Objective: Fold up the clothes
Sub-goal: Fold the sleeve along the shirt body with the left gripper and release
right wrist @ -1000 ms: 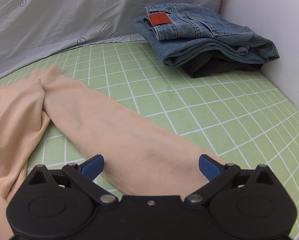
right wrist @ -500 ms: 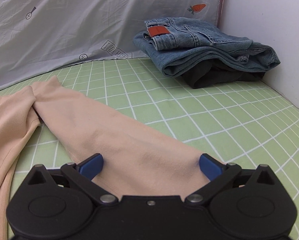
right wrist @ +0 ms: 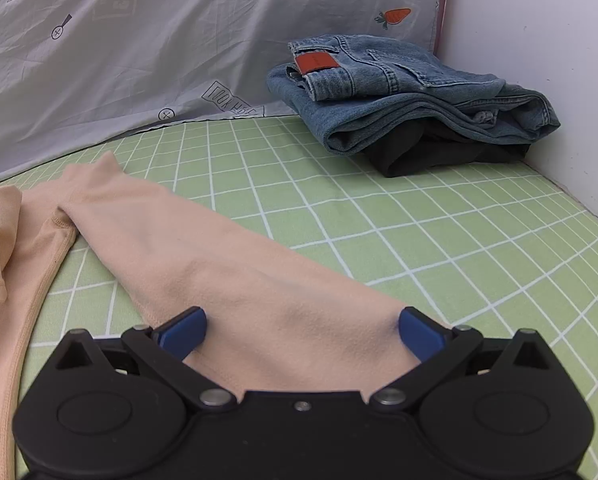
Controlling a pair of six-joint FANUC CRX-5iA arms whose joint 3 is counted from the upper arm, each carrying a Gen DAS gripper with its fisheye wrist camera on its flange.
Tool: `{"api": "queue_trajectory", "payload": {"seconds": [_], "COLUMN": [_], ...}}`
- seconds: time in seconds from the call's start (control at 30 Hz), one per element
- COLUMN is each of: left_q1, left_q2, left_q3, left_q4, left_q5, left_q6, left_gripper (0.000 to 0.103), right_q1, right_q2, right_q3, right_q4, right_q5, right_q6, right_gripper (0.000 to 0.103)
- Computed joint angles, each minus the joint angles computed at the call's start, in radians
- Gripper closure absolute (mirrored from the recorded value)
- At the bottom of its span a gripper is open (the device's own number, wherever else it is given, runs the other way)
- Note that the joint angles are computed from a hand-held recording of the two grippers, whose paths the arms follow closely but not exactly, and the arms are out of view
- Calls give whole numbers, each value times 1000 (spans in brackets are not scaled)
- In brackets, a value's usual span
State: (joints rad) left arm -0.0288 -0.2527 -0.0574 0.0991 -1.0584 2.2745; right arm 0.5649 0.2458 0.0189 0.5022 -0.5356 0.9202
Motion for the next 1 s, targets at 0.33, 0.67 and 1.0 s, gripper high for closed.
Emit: {"api": "queue_trajectory", "payload": {"seconds": [0.33, 0.67, 1.0], "left_q1": [119, 159, 162], "left_q2": [-212, -275, -263], "left_q3": [-214, -278, -261], "left_q4": [69, 67, 51], "left_q5": [-13, -93, -161], "left_q6": [278, 317, 212], "left_gripper": [100, 99, 92], "right_q1": [0, -2, -1], "right_q2": [-1, 0, 1], "right_q3": [0, 1, 0], "right_q4": [-1, -5, 1], "right_q5": [1, 1, 1], "right_q6": [2, 7, 3], "right_gripper": [0, 0, 0]}}
